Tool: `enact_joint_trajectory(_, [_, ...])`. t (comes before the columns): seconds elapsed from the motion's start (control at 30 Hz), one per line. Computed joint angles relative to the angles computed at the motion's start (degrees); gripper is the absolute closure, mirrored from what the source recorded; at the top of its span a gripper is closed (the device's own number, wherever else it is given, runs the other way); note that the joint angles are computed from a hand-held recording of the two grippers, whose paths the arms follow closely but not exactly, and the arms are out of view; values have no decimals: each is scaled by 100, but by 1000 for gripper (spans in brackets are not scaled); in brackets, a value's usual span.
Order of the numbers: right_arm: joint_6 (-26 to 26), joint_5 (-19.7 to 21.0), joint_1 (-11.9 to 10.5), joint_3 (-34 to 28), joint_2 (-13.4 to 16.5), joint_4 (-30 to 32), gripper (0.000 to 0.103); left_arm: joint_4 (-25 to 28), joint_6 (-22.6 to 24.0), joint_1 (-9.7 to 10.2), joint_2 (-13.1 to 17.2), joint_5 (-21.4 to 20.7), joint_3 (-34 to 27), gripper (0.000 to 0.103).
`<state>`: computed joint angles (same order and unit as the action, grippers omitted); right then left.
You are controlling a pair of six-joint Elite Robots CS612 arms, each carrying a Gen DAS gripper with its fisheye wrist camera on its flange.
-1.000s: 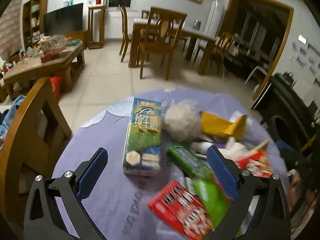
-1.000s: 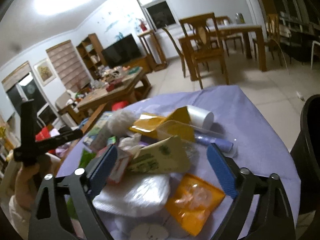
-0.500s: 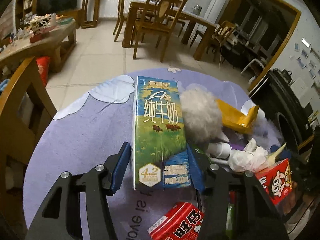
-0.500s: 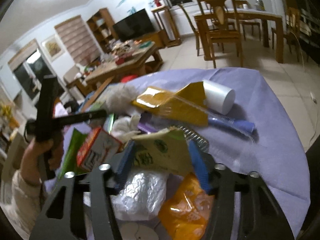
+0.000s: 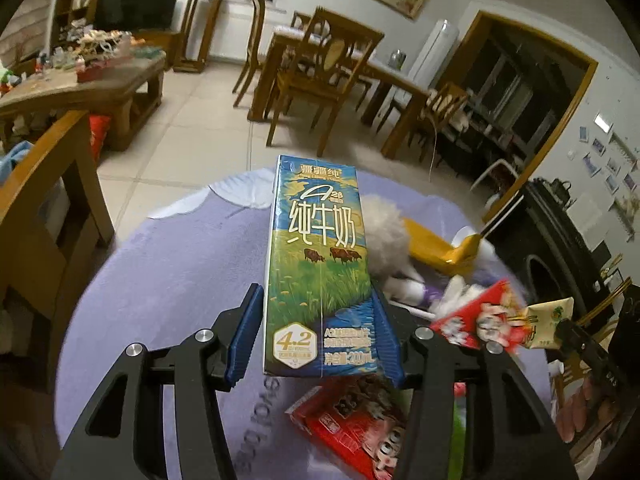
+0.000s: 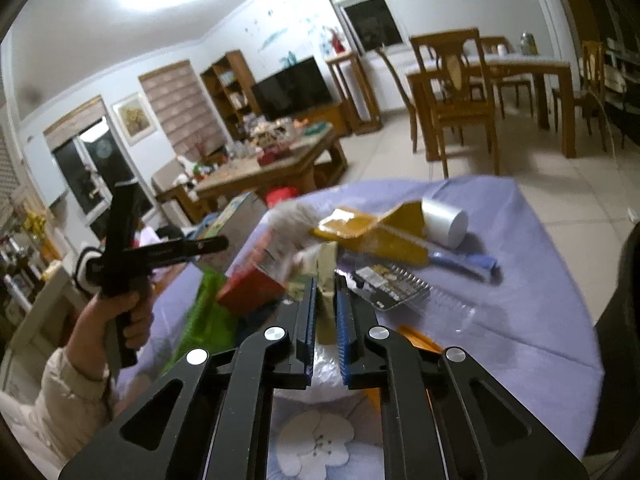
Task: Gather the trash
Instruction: 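Grasp the blue-green milk carton with the left tool while the right tool grasps a thin wrapper, then carry both held items over the black bin and open both tools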
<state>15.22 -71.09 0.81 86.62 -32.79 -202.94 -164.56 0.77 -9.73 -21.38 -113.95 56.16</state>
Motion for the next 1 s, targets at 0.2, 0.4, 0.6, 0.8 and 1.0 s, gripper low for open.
enact_joint_trajectory(0.2, [164, -151, -106, 576, -271, -921, 93, -891, -106, -78, -405, -170, 694, 52])
enact_joint_trajectory(0.4, [443, -547, -292, 1199, -482, -1855, 93, -1139, 203, -375, -669, -617, 1068, 52])
enact_joint_trajectory(0.6, [837, -1421, -603, 1876, -663, -2694, 93, -835, 665, -838, -605, -1081, 961, 51])
enact_joint_trajectory(0.8, [1119, -2209, -973, 2343, -682, -2930, 93, -44, 1267, -1330, -316, -1406, 468, 52])
enact_joint_trajectory(1.0, [1391, -2264, -1303, 2509, -473, -2985, 93, 748, 1630, -1704, -2, -1499, -26, 52])
